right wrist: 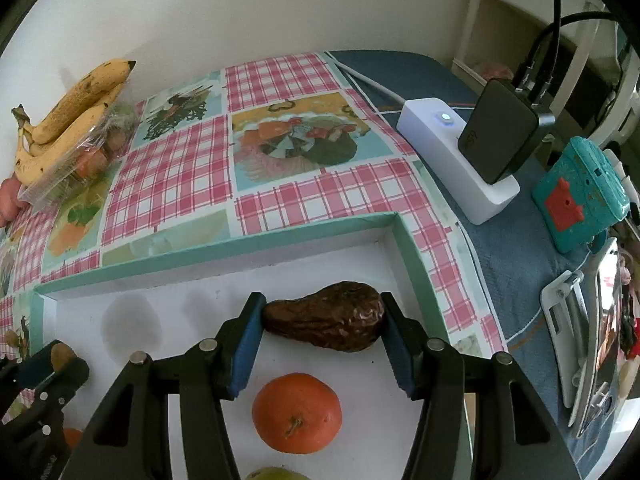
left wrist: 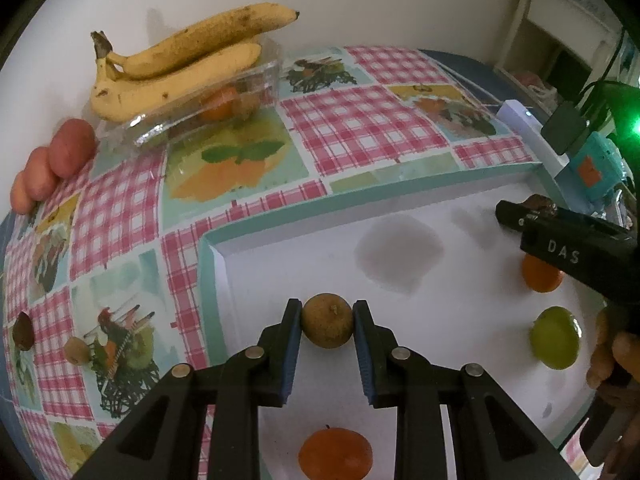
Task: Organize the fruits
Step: 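Carry the kiwi and the avocado over the white tray with both tools, then open the right tool to release the avocado while the left tool releases the kiwi in the tray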
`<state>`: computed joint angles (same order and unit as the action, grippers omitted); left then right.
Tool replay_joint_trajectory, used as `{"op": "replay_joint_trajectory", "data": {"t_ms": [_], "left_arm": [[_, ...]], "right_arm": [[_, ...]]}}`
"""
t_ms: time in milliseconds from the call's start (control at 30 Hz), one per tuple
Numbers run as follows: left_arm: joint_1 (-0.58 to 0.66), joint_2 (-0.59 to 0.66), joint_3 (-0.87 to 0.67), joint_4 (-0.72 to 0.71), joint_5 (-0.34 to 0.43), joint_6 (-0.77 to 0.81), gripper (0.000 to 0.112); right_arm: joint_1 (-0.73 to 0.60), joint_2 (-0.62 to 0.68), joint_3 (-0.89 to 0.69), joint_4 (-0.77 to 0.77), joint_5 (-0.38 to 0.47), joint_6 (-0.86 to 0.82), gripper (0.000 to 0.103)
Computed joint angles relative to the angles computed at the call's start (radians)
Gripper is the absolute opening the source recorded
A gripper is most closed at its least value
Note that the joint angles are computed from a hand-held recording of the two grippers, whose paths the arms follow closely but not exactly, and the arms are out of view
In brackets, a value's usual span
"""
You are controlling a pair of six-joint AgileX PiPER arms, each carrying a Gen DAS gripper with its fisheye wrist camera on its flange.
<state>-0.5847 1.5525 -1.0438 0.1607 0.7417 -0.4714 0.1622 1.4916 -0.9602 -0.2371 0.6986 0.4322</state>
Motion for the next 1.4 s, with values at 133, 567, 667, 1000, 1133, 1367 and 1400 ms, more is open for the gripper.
{"op": "replay_joint_trajectory", "data": {"t_ms": [133,567,667,1000,1133,1367,1400], "left_arm": [[0.008,0.004,0.002,-0.009,-0.004,0.005,0.027],[0.009,0.002,0.007,-0.007,-0.008,0.0,0.028],[0.009,0.0,0.006,-0.007,-0.003,0.003,0.028],[0.005,0.004,-0.001,-0.015,0.015,0.0,0.028],[0.008,-0.007,-0.001,-0.038,0.021,0.014,0.029],[0.012,-0.041,0.005,-0.061,0.039,0.028,0.029],[0.014,-0.044,0.005,-0.065,0.039,0.031,0.029]], "right_arm": [[0.001,-0.001,0.002,0.0,-0.001,0.003,0.058],[0.001,-0.003,0.006,-0.001,-0.005,0.0,0.058],[0.0,-0.003,0.006,0.001,-0.005,-0.003,0.058],[-0.013,-0.004,0.001,0.023,0.007,-0.022,0.058],[-0.013,-0.005,0.002,0.026,0.014,-0.025,0.058],[-0.001,-0.015,0.0,-0.005,0.024,0.007,0.067],[-0.001,-0.017,0.0,-0.005,0.022,0.004,0.067]]}}
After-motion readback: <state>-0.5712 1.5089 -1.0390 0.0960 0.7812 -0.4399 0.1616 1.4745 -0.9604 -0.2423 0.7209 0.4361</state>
